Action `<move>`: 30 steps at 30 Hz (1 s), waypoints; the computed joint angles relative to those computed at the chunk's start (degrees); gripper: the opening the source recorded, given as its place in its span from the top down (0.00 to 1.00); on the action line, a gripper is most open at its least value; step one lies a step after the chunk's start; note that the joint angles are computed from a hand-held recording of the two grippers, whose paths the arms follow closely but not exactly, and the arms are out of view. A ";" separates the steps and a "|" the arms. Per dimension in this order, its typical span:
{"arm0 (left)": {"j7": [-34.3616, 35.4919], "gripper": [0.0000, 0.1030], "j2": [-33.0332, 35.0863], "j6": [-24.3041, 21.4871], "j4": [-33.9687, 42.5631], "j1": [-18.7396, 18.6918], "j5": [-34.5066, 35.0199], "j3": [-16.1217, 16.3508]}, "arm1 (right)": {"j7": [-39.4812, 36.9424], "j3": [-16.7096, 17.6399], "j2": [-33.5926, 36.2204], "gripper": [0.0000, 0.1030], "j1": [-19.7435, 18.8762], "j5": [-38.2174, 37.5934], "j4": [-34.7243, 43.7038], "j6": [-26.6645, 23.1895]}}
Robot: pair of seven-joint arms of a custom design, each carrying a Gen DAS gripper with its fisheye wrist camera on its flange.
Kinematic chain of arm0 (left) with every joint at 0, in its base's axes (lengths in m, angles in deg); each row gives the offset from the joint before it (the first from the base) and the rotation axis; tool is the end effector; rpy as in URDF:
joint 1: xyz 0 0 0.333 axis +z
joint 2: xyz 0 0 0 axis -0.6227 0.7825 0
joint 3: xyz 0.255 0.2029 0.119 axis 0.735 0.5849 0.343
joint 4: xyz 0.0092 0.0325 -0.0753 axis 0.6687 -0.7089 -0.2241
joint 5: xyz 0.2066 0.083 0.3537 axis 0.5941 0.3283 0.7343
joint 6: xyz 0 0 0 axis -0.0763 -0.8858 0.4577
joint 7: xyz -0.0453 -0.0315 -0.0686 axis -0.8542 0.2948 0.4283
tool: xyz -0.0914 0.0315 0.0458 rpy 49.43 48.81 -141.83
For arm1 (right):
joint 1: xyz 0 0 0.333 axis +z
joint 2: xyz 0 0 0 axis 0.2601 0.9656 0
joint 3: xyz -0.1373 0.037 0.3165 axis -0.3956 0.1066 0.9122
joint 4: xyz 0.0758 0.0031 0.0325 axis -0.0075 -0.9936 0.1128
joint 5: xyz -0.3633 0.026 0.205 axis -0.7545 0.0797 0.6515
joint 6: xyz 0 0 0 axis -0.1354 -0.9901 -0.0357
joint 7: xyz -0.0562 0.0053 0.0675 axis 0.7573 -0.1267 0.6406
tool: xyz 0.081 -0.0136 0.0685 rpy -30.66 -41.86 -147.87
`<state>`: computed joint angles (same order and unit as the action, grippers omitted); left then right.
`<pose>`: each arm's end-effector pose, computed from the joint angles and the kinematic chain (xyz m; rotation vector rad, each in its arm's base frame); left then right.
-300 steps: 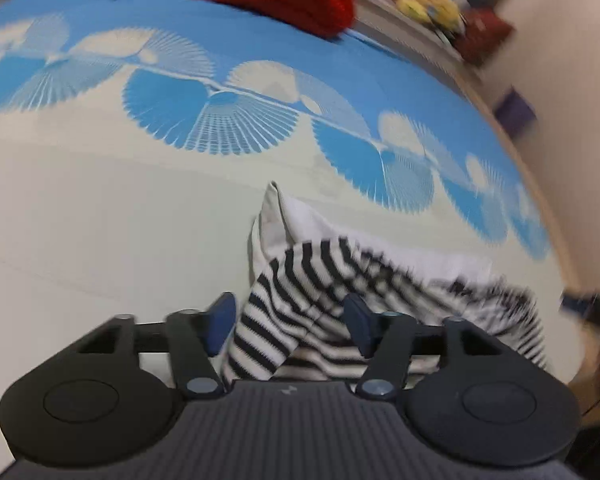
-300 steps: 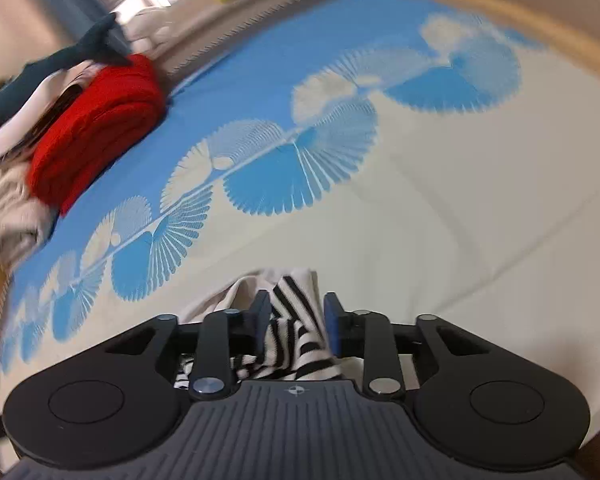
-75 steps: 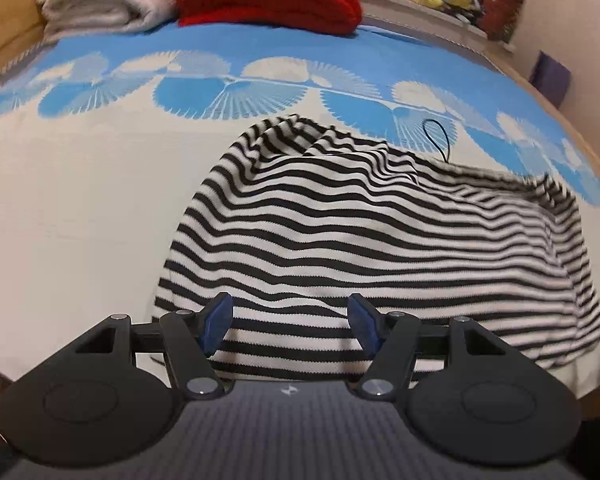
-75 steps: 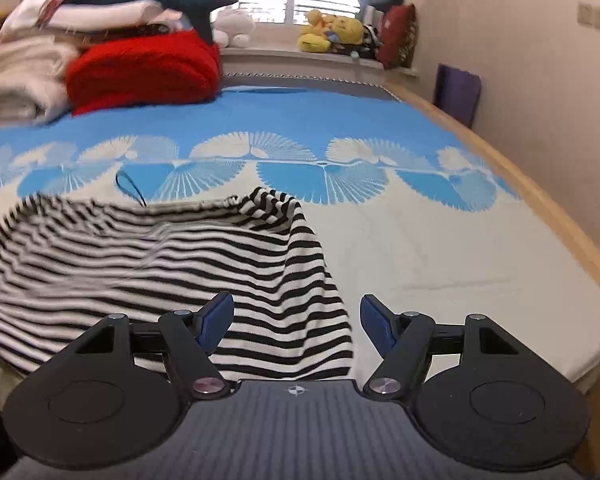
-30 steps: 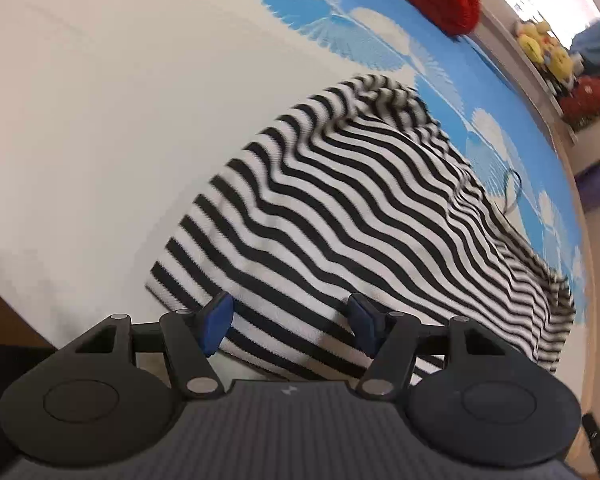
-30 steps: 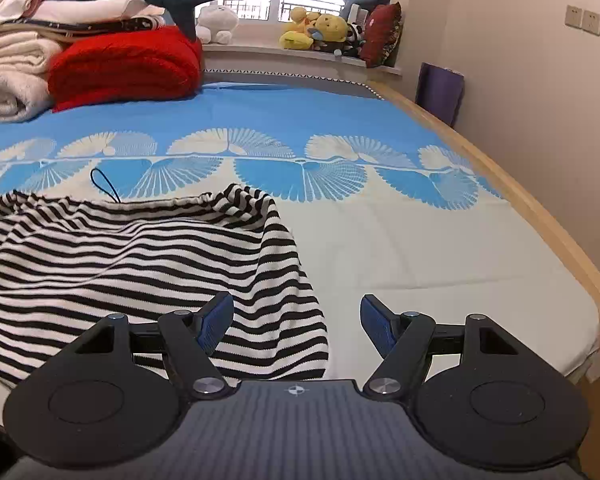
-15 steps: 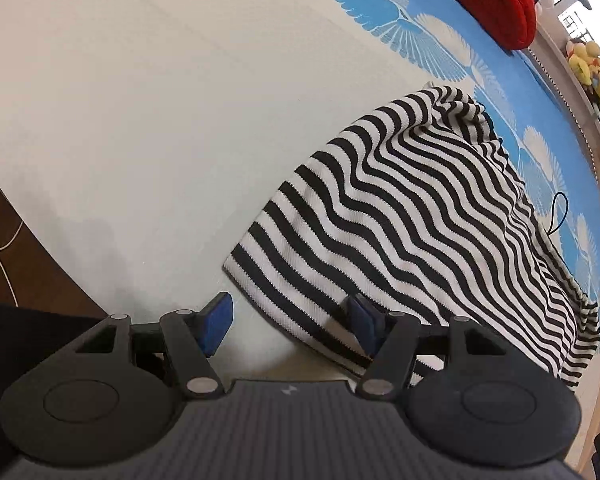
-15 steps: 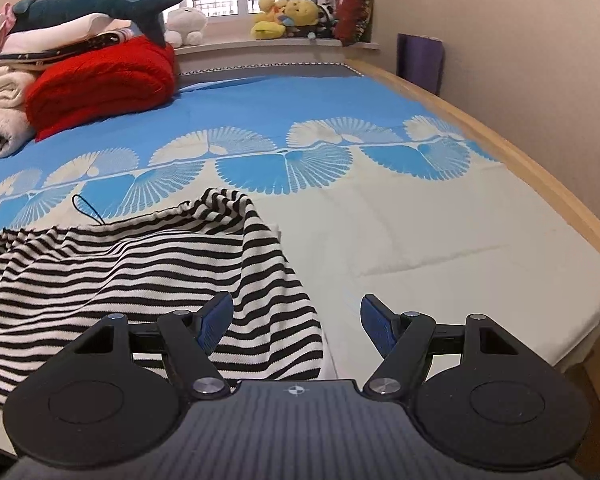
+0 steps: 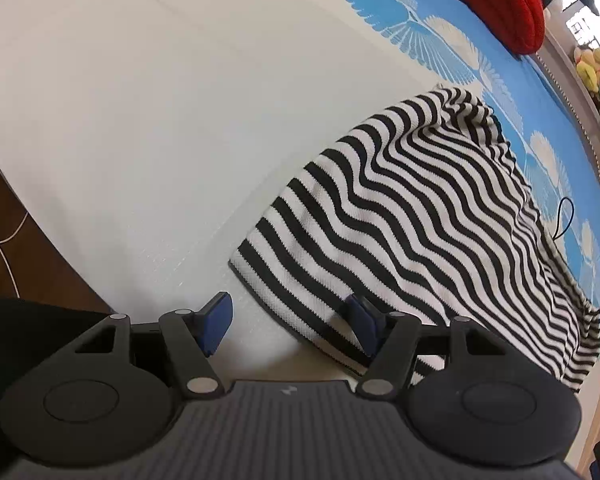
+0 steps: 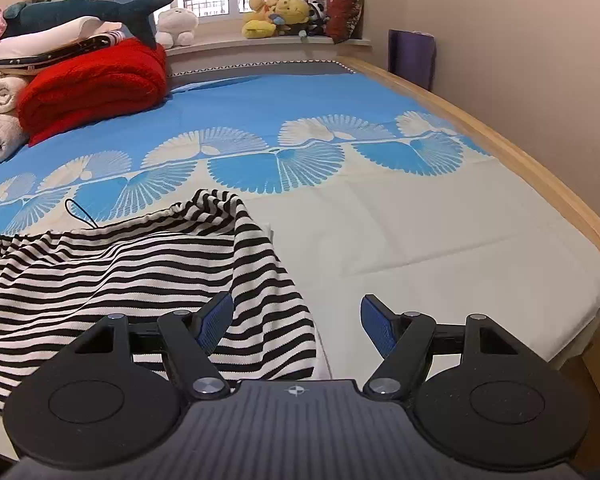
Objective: Fold small clothes
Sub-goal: 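Move the open left gripper to the edge of the striped top, then grasp the striped edge with the left gripper and fold it over the top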
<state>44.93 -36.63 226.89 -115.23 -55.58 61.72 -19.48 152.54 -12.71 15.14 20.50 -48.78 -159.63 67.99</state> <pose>0.7220 -0.2865 0.3782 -2.5052 1.7330 -0.6030 0.5194 0.0971 0.4509 -1.2054 2.2762 -0.9317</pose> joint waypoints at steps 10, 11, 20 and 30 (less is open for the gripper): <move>-1.09 0.97 0.19 4.48 -0.57 -2.88 4.76 2.89 | 3.19 -0.29 -0.49 0.30 -0.85 -1.18 -0.12 0.23; -1.94 0.97 -0.09 4.99 -0.96 -3.12 5.35 3.26 | 3.81 -0.32 -0.65 0.30 -1.03 -1.31 -0.19 0.10; -3.79 0.98 -2.68 9.33 1.65 -9.41 20.27 7.47 | 14.33 0.61 -4.53 0.30 -3.15 -6.16 -0.45 -12.89; 16.46 0.99 5.35 20.81 16.17 -17.18 25.03 -4.55 | 21.80 -0.66 -12.81 0.30 -7.12 -11.97 -7.83 -10.26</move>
